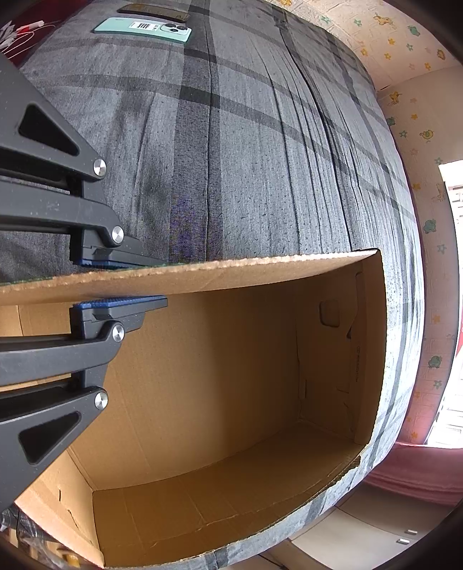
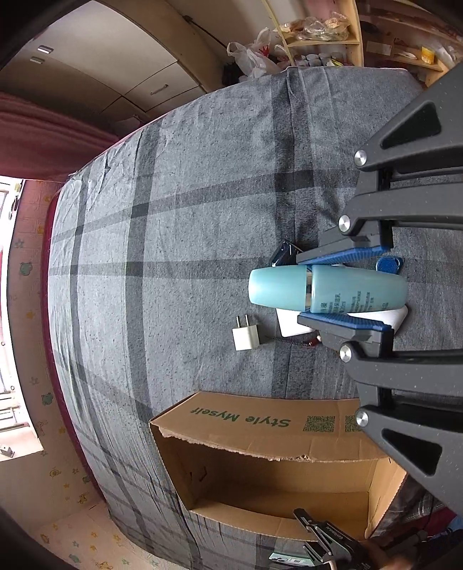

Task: Organize rigid objects
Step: 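Close the right gripper around the light-blue cosmetic bottle and lift it, then carry the bottle over the box with the right gripper and release it inside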

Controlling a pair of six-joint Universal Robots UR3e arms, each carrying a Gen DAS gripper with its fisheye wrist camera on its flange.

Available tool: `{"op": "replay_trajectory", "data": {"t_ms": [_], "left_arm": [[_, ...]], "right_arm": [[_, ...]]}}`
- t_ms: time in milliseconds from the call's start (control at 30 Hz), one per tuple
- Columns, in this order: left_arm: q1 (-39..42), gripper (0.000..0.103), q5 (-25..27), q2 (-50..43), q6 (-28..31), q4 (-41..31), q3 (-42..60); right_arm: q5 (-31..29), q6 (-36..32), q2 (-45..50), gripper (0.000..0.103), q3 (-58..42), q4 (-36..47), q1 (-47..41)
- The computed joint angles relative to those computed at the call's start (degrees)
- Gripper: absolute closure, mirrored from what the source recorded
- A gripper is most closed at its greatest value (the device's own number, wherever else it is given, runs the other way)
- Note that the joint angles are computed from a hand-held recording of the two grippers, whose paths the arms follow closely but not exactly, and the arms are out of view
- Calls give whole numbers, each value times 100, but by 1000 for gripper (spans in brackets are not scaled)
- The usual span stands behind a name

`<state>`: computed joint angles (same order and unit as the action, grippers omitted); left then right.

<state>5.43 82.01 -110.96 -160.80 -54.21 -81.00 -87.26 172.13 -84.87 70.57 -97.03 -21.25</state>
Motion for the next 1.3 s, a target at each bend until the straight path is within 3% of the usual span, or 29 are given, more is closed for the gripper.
{"op": "replay_trajectory", "data": {"t_ms": [933, 1300], "left_arm": [[10, 89, -15, -13, -34, -82, 55], [-6, 89, -2, -33, -46, -53, 56]], "right_arm": [[277, 668, 2421, 76, -3601, 1026, 2027], [616, 1084, 3299, 76, -4004, 855, 2604]]}}
